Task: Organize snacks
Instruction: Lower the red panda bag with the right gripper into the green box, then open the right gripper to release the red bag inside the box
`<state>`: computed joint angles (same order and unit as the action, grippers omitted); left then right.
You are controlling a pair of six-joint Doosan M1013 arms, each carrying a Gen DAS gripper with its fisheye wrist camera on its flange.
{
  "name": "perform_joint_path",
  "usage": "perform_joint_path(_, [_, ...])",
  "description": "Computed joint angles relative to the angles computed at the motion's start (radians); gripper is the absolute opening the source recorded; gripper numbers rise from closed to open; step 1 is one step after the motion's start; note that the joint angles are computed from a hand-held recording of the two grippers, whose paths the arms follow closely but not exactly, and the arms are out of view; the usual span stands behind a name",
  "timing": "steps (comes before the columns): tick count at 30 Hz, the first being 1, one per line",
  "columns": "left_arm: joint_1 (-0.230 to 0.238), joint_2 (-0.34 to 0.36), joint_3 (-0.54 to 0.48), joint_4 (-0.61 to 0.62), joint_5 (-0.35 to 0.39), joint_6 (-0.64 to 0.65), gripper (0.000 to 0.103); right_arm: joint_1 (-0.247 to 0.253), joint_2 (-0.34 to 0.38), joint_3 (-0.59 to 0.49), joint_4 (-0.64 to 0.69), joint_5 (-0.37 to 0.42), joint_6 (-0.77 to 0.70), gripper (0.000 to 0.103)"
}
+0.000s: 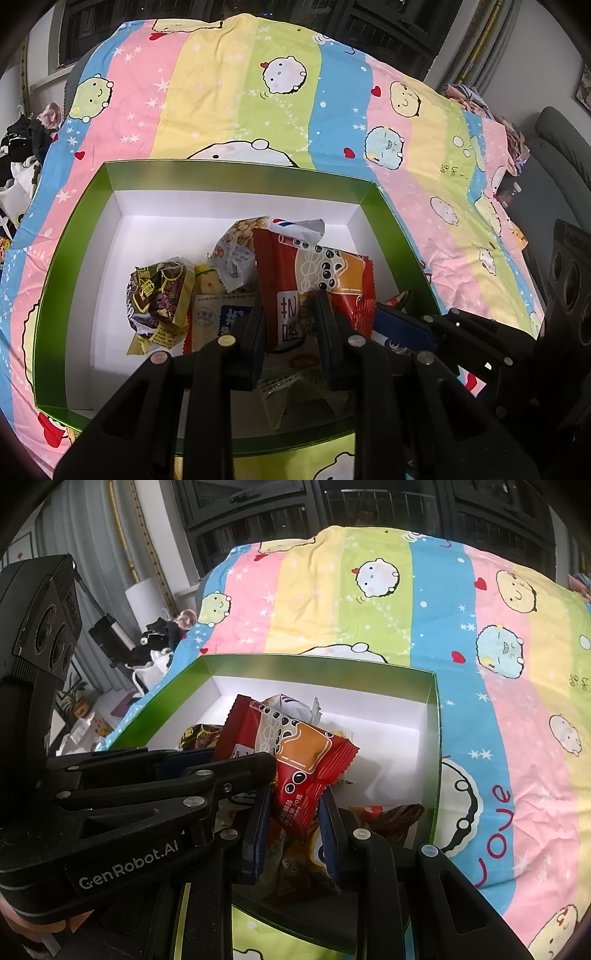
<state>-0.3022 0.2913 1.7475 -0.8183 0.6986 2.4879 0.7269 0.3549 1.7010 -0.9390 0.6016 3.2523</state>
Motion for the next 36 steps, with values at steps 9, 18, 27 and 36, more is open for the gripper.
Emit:
perform_joint_path(9, [-0.001, 0.008, -0.011, 0.039, 0.006, -0.042, 0.024, -0.005, 0.008, -0.02, 0.064, 0.016, -0.065, 0.027])
perform_joint_path(18, [-0.004, 0.013, -0.021, 0.077, 0.009, -0.079, 0.025, -0.009, 0.016, -0.042, 0.136, 0.039, -0.129, 0.027])
perform_joint_path(27, [-0.008, 0.014, -0.022, 0.108, -0.004, -0.11, 0.03, -0.01, 0.022, -0.053, 0.157, 0.056, -0.145, 0.027])
perform_joint_path(36, [-0.013, 0.011, -0.021, 0.144, -0.024, -0.138, 0.038, -0.008, 0.025, -0.059, 0.166, 0.068, -0.153, 0.027])
